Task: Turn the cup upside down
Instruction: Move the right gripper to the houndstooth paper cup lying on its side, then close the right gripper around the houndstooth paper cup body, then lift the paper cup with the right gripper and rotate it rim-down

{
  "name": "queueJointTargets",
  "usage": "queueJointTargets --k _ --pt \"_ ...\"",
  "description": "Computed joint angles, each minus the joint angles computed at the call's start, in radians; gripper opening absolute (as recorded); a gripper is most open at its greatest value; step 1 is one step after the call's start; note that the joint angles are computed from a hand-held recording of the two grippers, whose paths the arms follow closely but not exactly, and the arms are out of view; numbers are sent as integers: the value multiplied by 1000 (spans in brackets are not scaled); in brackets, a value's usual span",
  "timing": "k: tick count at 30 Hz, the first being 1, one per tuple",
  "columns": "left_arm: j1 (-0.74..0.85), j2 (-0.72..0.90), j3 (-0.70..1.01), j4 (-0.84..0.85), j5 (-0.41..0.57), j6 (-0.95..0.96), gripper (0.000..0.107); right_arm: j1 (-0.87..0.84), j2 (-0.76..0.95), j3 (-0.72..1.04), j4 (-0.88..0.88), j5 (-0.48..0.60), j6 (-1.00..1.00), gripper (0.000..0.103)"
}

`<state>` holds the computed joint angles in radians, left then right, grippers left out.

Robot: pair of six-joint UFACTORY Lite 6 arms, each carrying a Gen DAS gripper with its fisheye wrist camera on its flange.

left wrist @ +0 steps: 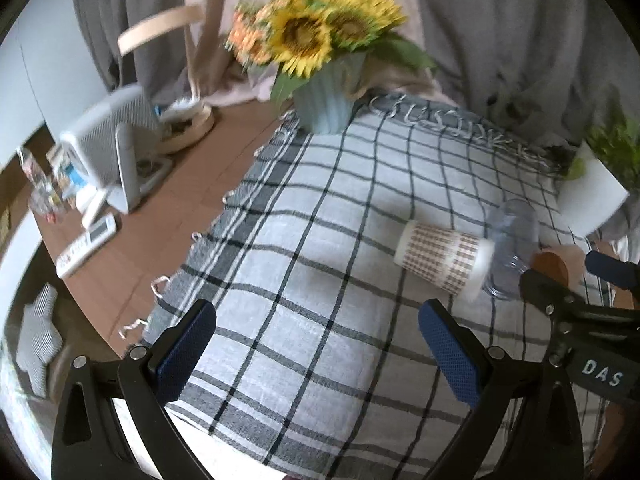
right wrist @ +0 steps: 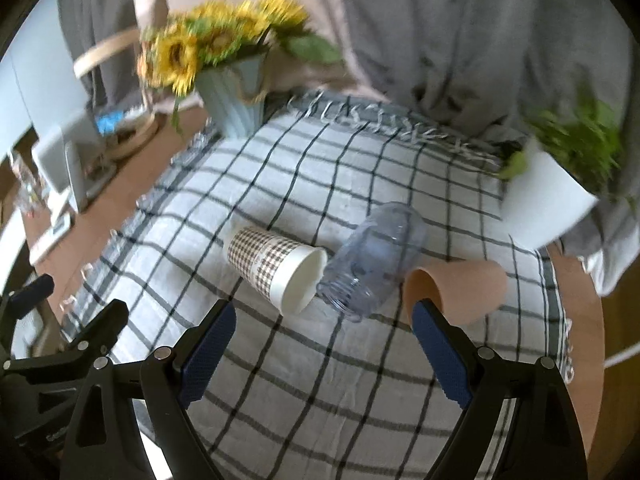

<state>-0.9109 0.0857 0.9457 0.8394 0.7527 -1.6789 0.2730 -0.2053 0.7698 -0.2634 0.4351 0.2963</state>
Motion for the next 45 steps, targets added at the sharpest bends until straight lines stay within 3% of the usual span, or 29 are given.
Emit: queueJointTargets --k 4,8,20,25,30,37,45 --pt "99 32 7 -75 -79 74 103 27 202 170 20 73 -58 89" --pt "151 86 36 -95 -89 111 103 52 378 346 46 138 -145 89" --pt "294 227 105 -227 -174 231 103 107 935 996 106 498 -420 80" --pt "307 268 129 -251 -181 260 103 106 1102 1200 139 626 -488 77" --pt "319 293 142 -264 -200 303 103 114 1219 1332 127 689 -501 77" --pt "345 262 115 -273 -235 350 103 113 1274 1420 165 728 -485 67" --pt "342 123 66 -231 -217 429 103 86 1031 1165 267 622 -381 65"
